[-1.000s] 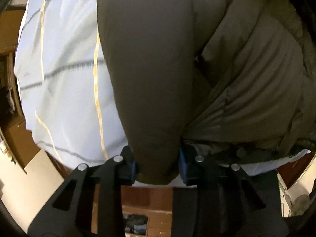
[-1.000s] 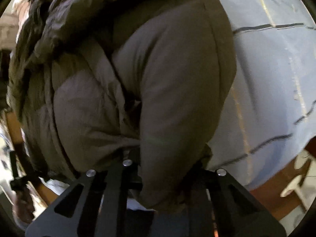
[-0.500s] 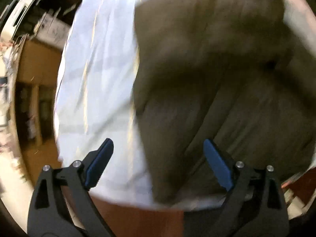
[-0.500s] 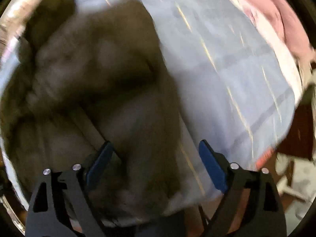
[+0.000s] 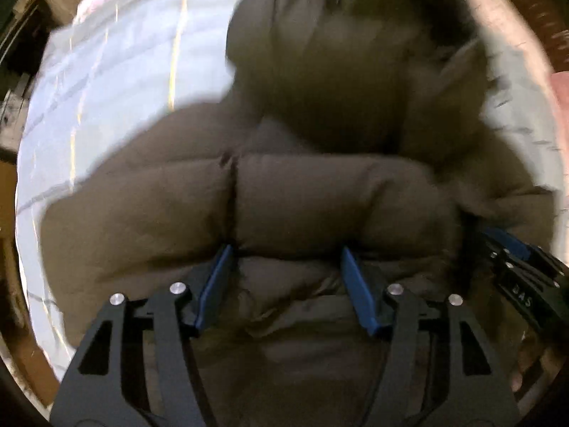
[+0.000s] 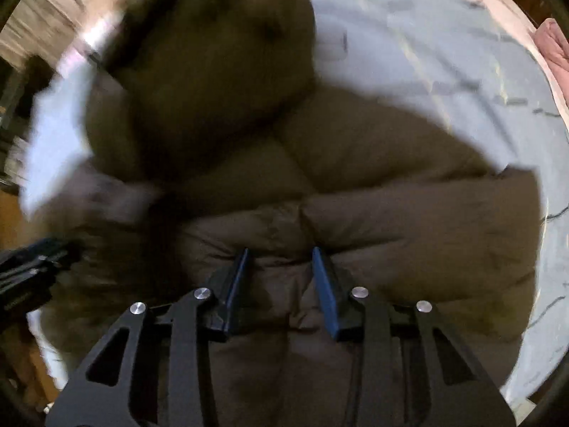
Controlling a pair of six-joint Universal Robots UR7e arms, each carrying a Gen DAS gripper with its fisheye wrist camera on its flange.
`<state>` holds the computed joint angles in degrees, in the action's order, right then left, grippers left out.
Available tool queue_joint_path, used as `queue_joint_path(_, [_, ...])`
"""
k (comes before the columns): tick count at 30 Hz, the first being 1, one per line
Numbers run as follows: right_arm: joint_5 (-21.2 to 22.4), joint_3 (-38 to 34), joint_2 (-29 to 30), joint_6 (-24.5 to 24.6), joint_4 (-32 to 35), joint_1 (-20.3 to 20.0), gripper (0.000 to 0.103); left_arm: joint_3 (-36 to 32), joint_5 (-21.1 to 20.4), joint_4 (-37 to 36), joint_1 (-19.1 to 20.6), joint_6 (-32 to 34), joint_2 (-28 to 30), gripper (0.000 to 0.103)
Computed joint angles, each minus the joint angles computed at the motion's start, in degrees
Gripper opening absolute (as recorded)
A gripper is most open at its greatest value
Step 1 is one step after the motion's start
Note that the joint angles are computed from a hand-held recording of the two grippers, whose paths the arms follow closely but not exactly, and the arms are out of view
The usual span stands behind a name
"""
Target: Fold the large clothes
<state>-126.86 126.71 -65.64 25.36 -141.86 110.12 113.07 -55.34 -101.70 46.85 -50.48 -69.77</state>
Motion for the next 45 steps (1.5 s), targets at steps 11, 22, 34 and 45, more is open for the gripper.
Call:
queue_joint_path(11, [-1.9, -1.9, -1.0, -3.7, -0.3, 2.6, 0.054, 1.5, -1.0, -2.0, -0.2, 2.2, -1.8, 0.067])
queue_joint_path(22, [-5.5, -20.2, 8.0, -12.4, -16.6, 1.6, 0.102, 4.8, 1.2, -3.2, -1.6, 0.6, -4.0, 0.1])
queue_joint_path(34, [-14.2, -38.7, 20.2, -12.4, 1.4, 0.1, 0.013, 7.2, -1.5, 1.0, 0.2, -1.4, -6.3, 0.101])
queue_joint_path(45, [13.1, -2.8, -13.4, -17.9, -23.9, 4.6, 0.007, 9.3, -1.5, -2.4, 2.9, 0.9, -11.1, 0.101])
